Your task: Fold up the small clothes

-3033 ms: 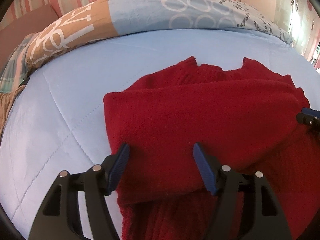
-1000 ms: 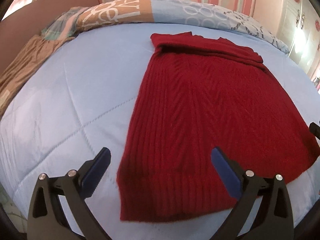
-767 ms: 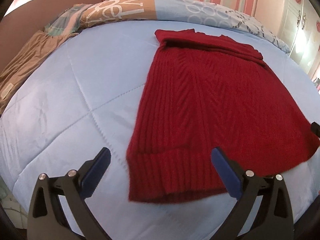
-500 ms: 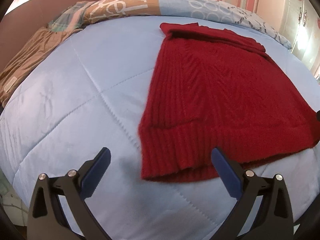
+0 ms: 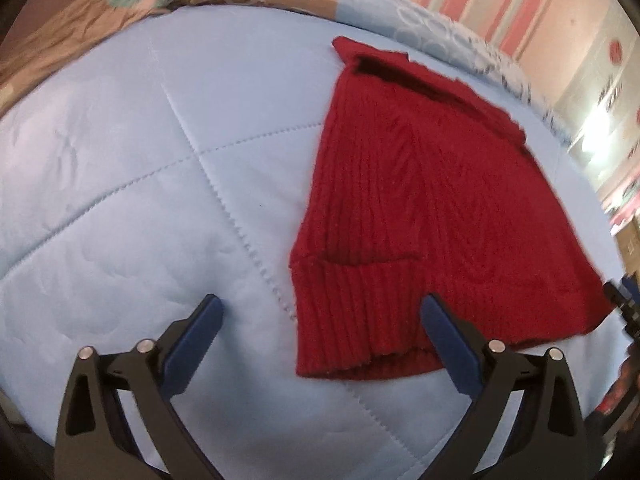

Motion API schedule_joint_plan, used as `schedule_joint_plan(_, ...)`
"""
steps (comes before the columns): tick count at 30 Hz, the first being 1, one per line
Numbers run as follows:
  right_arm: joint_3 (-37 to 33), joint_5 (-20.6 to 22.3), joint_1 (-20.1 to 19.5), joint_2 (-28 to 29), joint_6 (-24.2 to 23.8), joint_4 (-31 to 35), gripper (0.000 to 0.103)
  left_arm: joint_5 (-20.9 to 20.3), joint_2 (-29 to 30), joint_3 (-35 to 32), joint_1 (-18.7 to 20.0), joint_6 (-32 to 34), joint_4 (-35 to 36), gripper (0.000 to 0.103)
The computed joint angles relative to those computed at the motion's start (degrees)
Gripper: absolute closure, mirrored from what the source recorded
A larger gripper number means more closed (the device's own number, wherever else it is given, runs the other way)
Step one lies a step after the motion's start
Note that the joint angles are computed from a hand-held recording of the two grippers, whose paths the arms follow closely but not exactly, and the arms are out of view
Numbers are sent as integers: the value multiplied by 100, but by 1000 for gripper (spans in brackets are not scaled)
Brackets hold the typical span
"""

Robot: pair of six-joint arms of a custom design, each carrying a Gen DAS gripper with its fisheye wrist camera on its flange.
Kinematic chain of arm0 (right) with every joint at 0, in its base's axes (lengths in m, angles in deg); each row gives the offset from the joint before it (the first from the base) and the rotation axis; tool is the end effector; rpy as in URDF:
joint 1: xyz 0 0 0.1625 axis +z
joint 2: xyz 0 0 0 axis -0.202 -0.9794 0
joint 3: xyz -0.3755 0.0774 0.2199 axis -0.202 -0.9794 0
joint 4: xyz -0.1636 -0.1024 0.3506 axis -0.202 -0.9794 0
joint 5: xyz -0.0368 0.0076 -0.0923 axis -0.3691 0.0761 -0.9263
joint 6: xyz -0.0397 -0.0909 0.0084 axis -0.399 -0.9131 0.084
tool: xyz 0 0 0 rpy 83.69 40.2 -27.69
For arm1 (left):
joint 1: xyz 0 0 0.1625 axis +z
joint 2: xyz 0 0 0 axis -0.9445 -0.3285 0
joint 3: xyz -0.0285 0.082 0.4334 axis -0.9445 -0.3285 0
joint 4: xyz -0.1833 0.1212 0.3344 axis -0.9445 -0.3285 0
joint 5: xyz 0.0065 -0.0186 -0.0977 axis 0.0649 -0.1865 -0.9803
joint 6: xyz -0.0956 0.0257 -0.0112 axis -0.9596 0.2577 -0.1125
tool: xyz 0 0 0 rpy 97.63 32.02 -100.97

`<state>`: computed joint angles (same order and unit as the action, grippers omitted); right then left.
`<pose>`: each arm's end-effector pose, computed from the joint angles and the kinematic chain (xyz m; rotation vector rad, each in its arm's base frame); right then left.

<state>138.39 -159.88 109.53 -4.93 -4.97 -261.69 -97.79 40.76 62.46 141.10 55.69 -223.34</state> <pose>0.1341 -0.6053 0.1319 -0.0591 -1.9517 0.9335 -0.0876 -0.7730 0.1355 0.6697 2.5674 -0.4682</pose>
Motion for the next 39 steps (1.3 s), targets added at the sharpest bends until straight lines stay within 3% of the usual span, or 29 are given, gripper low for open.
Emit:
schedule_joint_plan(3,4,-60,13,17,-63,-51,3,145,-2,62,-61,295,17,48)
schedule_joint_plan(5,23,-68,-2,8,-1,-8,3,256,12,42,-75,335,31,59)
schedule_joint_plan(6,39,-61,-9,-5,33,14,3,180,-4,14,-66,361,107,77)
schedule_joint_plan(7,53,-60,-15,-14,85,50,3,24,0,-57,-46,337,263,88)
schedule_joint_plan(11,79,-118,5,-20,67,88,3,304,4,113,-229,699,-25,88)
schedule_joint_plan(15,164,-234,-13,-47,107,133,3,267,57,59,-237,656,1,89)
schedule_joint_plan(24,796,316,-200,-554,1375,730,5,391,122,57,-243,793,-85,89)
schedule_joint_plan(29,856,789,-351,-777,2072,1435,30,432,123,84,-258,787,-106,89)
schedule_joint_plan(31,818,808,-369,-791,2207,1595,50,468,126,98,-262,838,-137,88)
schedule_joint_plan(32,793,788,-370,-782,2243,1661,55,488,128,109,-266,861,-159,88)
schedule_joint_plan(34,729,679,-354,-753,2191,1805,82,527,136,135,-280,882,-199,88)
schedule_joint_plan(36,701,539,-316,-708,2023,1785,90,534,135,137,-282,914,-213,88)
schedule_joint_plan(39,641,340,-239,-603,1735,1633,93,542,131,170,-285,964,-298,88)
